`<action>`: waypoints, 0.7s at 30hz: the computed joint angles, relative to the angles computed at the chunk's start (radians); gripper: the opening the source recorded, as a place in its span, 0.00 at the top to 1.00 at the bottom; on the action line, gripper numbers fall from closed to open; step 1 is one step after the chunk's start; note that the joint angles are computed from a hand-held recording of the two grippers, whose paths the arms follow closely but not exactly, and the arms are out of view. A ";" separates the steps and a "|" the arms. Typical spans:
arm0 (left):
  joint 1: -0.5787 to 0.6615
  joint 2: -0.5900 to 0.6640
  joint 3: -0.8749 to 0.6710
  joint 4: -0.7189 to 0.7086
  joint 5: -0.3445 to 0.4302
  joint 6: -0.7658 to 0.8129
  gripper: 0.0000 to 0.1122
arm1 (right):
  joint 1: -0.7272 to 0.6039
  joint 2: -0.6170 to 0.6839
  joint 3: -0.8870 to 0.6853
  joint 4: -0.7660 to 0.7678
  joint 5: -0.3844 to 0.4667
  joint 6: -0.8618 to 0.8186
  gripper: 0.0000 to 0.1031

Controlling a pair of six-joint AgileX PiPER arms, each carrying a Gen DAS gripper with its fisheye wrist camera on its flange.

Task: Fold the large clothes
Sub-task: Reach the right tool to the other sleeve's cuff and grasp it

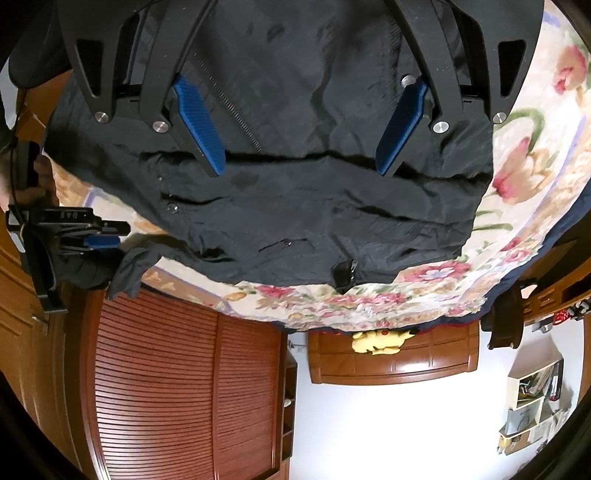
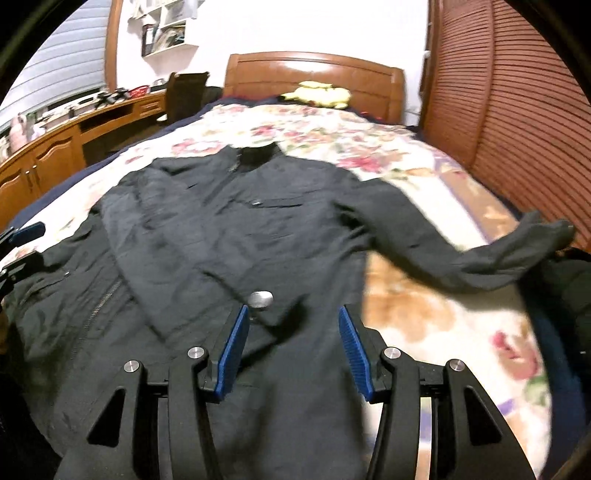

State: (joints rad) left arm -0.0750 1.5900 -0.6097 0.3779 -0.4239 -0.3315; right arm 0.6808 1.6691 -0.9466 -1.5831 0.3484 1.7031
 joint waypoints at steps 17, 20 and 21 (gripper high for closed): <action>-0.055 0.035 -0.047 -0.091 0.019 0.046 0.08 | -0.247 -0.024 -0.133 0.421 0.045 -0.482 0.35; -0.060 0.045 -0.053 -0.099 0.028 0.055 0.08 | -0.310 0.038 -0.252 0.594 0.042 -0.640 0.35; -0.061 0.049 -0.056 -0.103 0.031 0.059 0.08 | -0.330 0.062 -0.292 0.649 0.039 -0.682 0.35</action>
